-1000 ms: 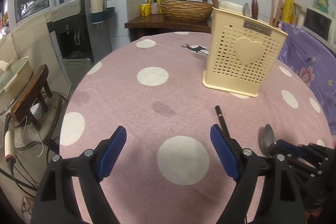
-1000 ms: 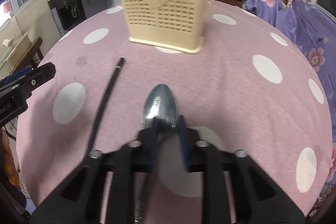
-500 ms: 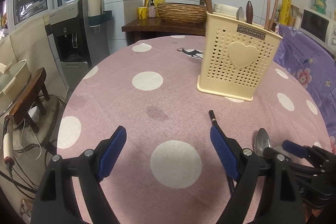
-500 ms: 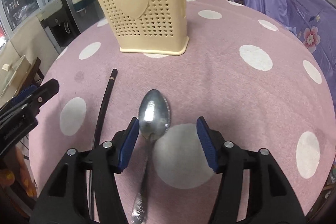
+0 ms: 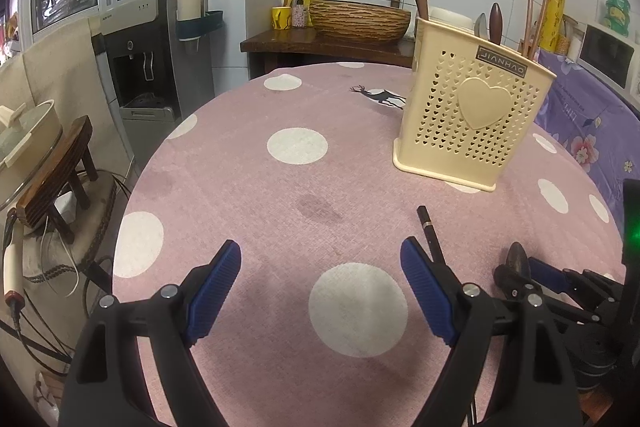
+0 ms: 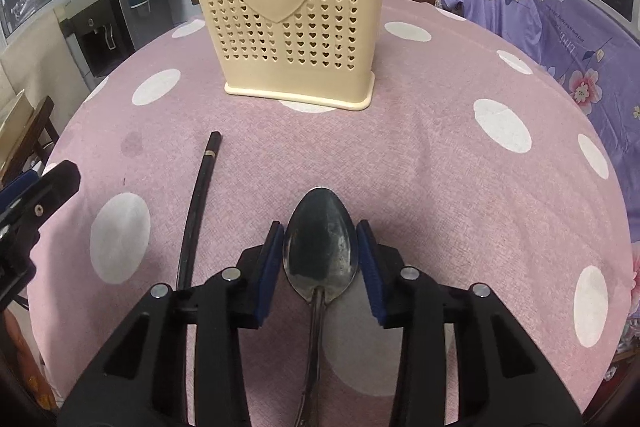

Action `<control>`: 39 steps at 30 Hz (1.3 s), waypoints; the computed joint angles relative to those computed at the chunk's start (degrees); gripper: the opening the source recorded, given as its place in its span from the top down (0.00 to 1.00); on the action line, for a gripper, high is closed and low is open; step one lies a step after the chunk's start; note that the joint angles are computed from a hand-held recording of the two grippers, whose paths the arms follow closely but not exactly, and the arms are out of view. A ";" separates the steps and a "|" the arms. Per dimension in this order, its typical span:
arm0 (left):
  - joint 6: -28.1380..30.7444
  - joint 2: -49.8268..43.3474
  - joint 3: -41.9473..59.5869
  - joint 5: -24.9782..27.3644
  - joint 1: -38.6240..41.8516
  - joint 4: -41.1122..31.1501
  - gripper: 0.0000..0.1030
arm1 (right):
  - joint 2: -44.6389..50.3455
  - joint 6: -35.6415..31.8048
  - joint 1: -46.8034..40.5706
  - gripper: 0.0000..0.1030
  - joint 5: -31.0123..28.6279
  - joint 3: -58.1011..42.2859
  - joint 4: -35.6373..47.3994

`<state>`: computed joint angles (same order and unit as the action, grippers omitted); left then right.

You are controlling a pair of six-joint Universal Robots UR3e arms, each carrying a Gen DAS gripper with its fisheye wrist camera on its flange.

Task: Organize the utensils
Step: 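Lift the metal spoon with the right tool while the left closes on the black chopstick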

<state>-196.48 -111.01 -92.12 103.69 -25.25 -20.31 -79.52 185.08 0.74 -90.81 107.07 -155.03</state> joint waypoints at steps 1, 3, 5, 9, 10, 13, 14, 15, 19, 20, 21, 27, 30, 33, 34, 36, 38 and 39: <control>0.05 -0.31 0.48 -0.06 -0.15 -0.29 0.21 | -0.34 -0.50 -0.52 0.63 0.88 0.36 -0.04; 0.39 -0.85 1.20 0.07 -0.66 -0.66 0.21 | -1.90 -1.63 -2.96 0.63 5.74 2.25 -0.78; 0.73 -1.10 1.60 0.16 -1.09 -0.80 0.21 | -4.02 -2.36 -4.55 0.63 8.62 4.37 -2.26; 0.73 -1.65 2.64 0.56 -1.73 -1.27 0.21 | -11.12 -4.18 -9.59 0.63 15.95 8.57 -3.63; 0.73 -1.76 2.86 0.65 -1.83 -1.33 0.21 | -13.37 -4.87 -11.09 0.63 17.69 9.34 -2.91; 0.80 -2.37 4.15 0.82 -2.19 -2.07 0.21 | -19.48 -7.44 -14.58 0.63 21.09 11.05 -0.80; 0.63 -2.70 4.73 0.97 -2.42 -2.36 0.21 | -21.38 -8.15 -15.57 0.63 21.96 11.39 0.26; 0.51 -2.96 5.16 1.00 -2.57 -2.55 0.21 | -23.67 -8.85 -16.94 0.63 23.24 12.04 1.27; 0.47 -4.15 7.09 0.47 -3.40 -3.77 0.21 | -29.76 -10.77 -20.25 0.63 26.10 13.64 4.20; 0.45 -4.52 7.66 0.55 -3.68 -4.15 0.21 | -30.64 -11.02 -20.86 0.63 26.88 14.07 4.37; 0.37 -4.89 8.22 0.50 -3.90 -4.53 0.21 | -31.22 -11.31 -21.25 0.63 27.45 14.36 4.40; 0.23 -7.75 13.56 -4.05 -4.03 -9.55 0.36 | -33.74 -12.30 -23.69 0.63 30.07 16.34 4.48; 0.55 -10.74 18.62 -5.47 -4.57 -13.52 0.44 | -34.74 -12.56 -24.53 0.63 30.64 16.93 4.50; 0.81 -14.77 24.89 -4.72 -5.80 -17.79 0.57 | -35.99 -12.92 -25.79 0.63 31.89 17.65 4.92; 0.90 -15.96 26.71 -4.55 -6.20 -18.97 0.61 | -36.28 -13.06 -25.99 0.63 32.06 17.85 5.14; 1.06 -17.72 29.34 -3.62 -6.93 -20.54 0.66 | -37.04 -13.53 -26.74 0.63 32.81 18.32 5.78; 0.62 -19.44 32.06 -3.14 -7.37 -22.61 0.74 | -38.03 -13.92 -27.82 0.63 33.76 18.94 6.36; 0.42 -19.98 32.86 -3.32 -7.39 -23.29 0.76 | -38.27 -13.97 -28.03 0.63 33.91 19.19 6.32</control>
<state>-196.06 -130.99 -59.26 100.37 -32.64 -43.60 -117.80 171.11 -27.28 -56.90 126.26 -148.71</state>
